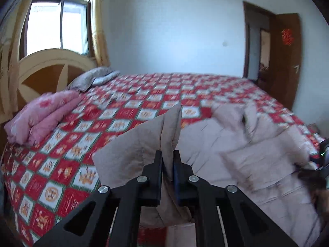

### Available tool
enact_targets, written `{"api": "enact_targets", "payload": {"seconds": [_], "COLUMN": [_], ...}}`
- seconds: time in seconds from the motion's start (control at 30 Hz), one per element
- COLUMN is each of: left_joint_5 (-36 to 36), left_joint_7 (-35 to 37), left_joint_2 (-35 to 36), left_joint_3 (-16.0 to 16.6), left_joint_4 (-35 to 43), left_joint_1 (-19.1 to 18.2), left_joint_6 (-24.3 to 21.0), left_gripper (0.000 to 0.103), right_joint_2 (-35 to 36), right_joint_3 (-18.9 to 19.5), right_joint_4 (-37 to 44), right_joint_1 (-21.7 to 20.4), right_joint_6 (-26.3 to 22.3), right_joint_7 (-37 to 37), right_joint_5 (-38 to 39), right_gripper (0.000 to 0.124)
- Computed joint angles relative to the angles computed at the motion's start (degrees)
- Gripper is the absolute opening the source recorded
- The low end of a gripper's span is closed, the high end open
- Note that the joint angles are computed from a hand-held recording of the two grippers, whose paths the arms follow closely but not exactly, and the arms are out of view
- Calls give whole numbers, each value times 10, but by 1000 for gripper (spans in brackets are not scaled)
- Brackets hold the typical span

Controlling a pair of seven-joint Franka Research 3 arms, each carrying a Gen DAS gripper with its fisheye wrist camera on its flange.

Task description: Fold large clothes

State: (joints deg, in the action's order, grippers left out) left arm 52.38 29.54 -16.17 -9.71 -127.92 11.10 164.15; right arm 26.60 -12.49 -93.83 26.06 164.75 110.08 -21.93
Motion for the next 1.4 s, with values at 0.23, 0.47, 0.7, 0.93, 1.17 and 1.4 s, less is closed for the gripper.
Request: {"api": "enact_targets", "payload": {"seconds": [0.23, 0.47, 0.7, 0.93, 1.17, 1.4], "left_joint_5": [-64, -135, -68, 215, 271, 242], "left_joint_7": [97, 188, 170, -94, -204, -261], "left_joint_2": [44, 171, 274, 215, 137, 93], "left_joint_3": [-4, -14, 27, 96, 94, 86], "left_joint_4": [73, 181, 278, 233, 131, 56], "left_joint_1": [-54, -128, -226, -256, -165, -84], "left_joint_6": [55, 70, 58, -1, -23, -4], "left_gripper": [9, 9, 12, 102, 102, 102], "right_joint_2": [-32, -33, -30, -42, -58, 53], "right_joint_3": [-6, -2, 46, 131, 286, 278], "right_joint_4": [-42, -54, -50, -61, -19, 172], "right_joint_1": [-3, -9, -51, -122, -211, -143], "right_joint_6": [49, 56, 37, 42, -22, -215], "right_joint_7": [-9, -4, -62, -175, -371, -376], "right_joint_5": [33, 46, 116, 248, 477, 500], "right_gripper": [91, 91, 91, 91, 91, 82]}}
